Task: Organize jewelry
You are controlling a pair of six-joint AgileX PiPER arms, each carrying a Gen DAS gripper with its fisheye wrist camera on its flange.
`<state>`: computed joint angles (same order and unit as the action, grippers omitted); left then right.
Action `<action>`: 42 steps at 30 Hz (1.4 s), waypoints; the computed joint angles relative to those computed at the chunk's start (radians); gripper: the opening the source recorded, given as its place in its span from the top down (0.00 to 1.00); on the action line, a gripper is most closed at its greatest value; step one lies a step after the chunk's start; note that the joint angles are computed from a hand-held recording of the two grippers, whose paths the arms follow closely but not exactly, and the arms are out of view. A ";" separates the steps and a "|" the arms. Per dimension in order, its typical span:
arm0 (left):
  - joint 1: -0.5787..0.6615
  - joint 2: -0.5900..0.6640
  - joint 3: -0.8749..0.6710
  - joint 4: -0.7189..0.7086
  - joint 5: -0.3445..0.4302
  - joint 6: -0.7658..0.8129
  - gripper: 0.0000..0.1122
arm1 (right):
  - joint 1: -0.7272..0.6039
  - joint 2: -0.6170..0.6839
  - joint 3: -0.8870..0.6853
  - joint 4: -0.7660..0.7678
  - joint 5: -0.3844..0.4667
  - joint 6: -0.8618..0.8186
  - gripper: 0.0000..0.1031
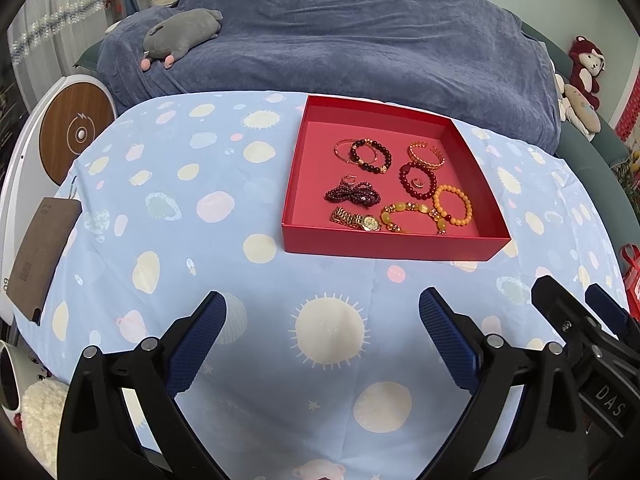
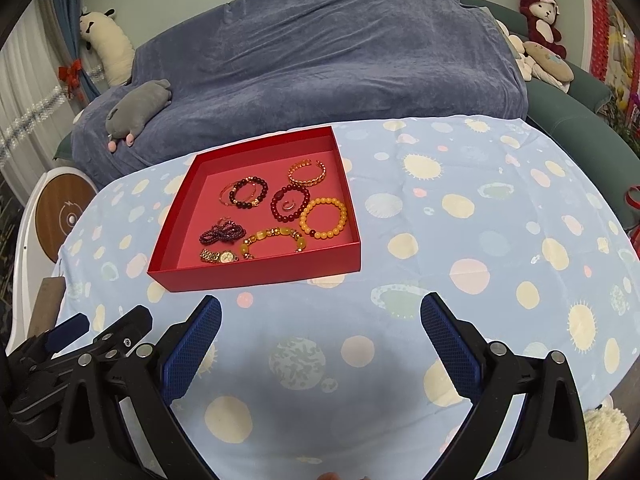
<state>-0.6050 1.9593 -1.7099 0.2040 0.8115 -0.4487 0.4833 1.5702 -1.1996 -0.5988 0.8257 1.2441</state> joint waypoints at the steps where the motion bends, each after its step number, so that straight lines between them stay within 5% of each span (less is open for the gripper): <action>1: -0.002 -0.001 0.000 0.007 -0.001 -0.003 0.17 | -0.001 0.000 -0.001 0.003 0.000 -0.001 0.07; 42: -0.002 -0.009 -0.012 0.022 0.021 -0.009 0.17 | 0.011 -0.008 0.003 -0.003 0.001 0.007 0.07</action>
